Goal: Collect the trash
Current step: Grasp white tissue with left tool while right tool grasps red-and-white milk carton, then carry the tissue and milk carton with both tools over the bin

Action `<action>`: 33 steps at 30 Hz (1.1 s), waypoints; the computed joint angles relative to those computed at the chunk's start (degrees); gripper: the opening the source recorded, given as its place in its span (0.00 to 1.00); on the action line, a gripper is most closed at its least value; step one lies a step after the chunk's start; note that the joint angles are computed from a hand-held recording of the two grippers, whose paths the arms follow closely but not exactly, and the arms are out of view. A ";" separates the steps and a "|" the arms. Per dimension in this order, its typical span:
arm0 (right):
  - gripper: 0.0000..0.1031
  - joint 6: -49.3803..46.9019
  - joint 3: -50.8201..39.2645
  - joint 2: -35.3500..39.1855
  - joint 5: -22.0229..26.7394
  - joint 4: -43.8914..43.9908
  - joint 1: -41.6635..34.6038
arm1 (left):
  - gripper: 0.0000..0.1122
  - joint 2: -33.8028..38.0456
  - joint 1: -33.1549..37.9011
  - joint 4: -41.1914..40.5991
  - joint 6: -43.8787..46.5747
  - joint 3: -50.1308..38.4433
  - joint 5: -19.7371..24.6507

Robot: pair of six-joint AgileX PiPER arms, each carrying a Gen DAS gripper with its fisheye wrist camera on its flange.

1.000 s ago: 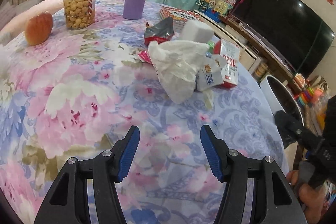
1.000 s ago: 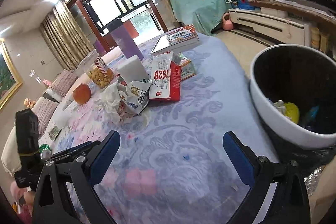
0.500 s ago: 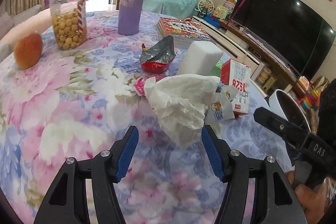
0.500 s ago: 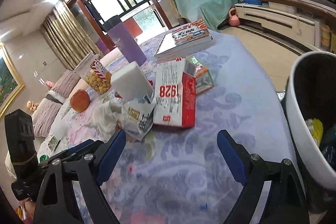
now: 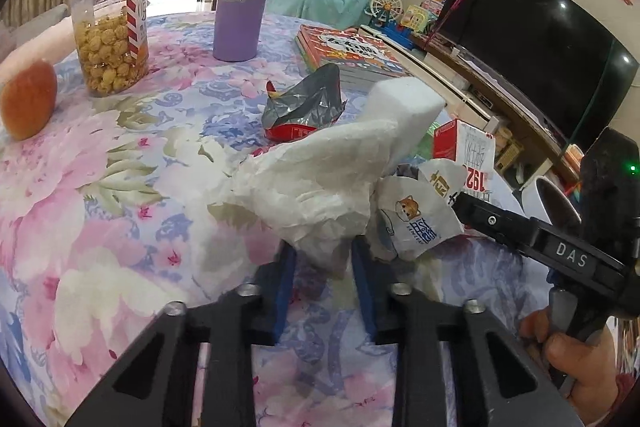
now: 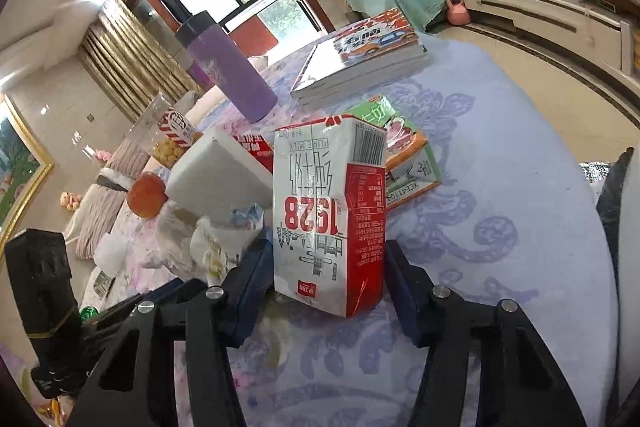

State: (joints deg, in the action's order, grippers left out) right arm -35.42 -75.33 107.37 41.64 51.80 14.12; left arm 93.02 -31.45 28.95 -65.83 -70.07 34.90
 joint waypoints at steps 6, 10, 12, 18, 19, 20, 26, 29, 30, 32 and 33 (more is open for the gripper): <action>0.55 -2.33 4.10 -4.10 -0.35 1.17 -0.71 | 0.12 -3.94 -1.82 4.48 -6.03 4.00 0.21; 0.55 -3.63 7.44 -7.13 0.00 2.22 -1.80 | 0.11 -7.65 -4.20 7.09 -9.92 7.08 1.76; 0.55 -4.47 9.33 -9.02 0.20 2.61 -2.47 | 0.11 -9.06 -5.68 8.00 -11.66 8.10 2.56; 0.55 -6.02 13.65 -13.64 1.60 3.14 -4.75 | 0.11 -11.39 -11.29 9.52 -14.22 8.72 5.33; 0.55 -6.15 14.26 -14.31 1.72 3.09 -5.08 | 0.11 -11.47 -12.29 9.85 -14.56 8.51 5.92; 0.55 -6.37 15.07 -15.15 1.82 3.06 -5.45 | 0.11 -11.40 -13.13 9.95 -14.57 8.19 6.25; 0.55 -7.07 18.41 -19.30 2.83 2.72 -7.97 | 0.11 -10.05 -16.58 9.21 -12.94 5.02 7.72; 0.55 -7.41 19.79 -21.39 3.64 2.65 -9.75 | 0.11 -9.18 -17.84 9.05 -12.13 3.50 8.04; 0.55 -7.73 20.09 -21.86 4.14 2.88 -10.57 | 0.11 -8.81 -18.42 9.02 -11.72 2.79 8.20; 0.55 -8.46 20.61 -22.64 4.78 3.06 -11.99 | 0.11 -7.86 -19.81 9.33 -11.73 1.46 8.93; 0.55 -8.80 21.00 -23.10 4.96 3.19 -12.59 | 0.11 -7.37 -20.17 9.13 -11.30 0.82 8.96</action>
